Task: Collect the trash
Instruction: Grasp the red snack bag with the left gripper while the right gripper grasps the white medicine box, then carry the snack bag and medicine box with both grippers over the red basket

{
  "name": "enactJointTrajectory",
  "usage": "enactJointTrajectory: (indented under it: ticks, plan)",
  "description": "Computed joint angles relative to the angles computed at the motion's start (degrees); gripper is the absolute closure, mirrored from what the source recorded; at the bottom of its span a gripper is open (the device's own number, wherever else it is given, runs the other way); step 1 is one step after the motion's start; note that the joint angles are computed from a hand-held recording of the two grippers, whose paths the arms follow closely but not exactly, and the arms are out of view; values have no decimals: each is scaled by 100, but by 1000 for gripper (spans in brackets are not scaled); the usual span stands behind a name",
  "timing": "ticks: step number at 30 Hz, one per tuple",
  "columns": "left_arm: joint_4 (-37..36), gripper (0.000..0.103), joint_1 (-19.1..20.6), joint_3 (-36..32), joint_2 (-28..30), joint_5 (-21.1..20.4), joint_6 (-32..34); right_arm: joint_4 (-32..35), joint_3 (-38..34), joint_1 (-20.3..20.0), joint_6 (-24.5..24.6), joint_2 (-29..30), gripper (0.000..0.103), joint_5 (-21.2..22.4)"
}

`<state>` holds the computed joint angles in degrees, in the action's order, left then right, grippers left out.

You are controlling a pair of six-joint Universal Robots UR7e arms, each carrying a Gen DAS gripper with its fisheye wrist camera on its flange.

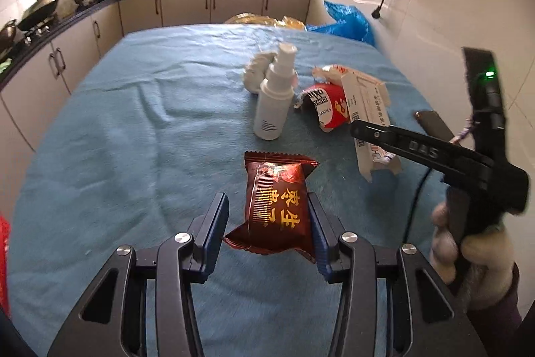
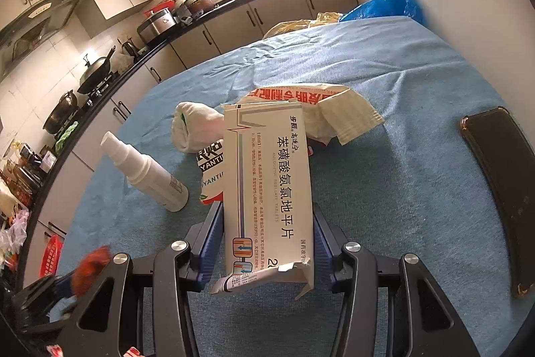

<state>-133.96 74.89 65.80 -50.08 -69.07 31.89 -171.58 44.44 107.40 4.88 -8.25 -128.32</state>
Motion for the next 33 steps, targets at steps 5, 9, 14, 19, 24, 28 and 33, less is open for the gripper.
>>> enactJointTrajectory:
  ticks: [5, 9, 14, 19, 24, 28, 33]
  plan:
    - [-239, 58, 59, 326, -386, 16, -111, -143, -76, 38, -171, 84, 50, -129]
    - [-188, 58, 144, 342, -564, 41, -357, -203, -207, 89, -215, 200, 50, -363]
    - [-360, 58, 238, 442, -789, 179, -413, -73, -600, 175, -339, 441, 50, -746]
    - [-953, 58, 293, 684, -1017, 464, -179, 108, -193, 244, -37, 217, 50, -748]
    - [-1028, 58, 429, 600, -1054, 498, -147, 183, 444, 398, 302, -95, 50, -814]
    - [-912, 58, 528, 550, -1092, 376, -232, 391, 609, 551, 482, -161, 50, -765]
    - [-848, 58, 597, 560, -1206, 209, -293, 795, 167, 769, 333, 136, 50, -477]
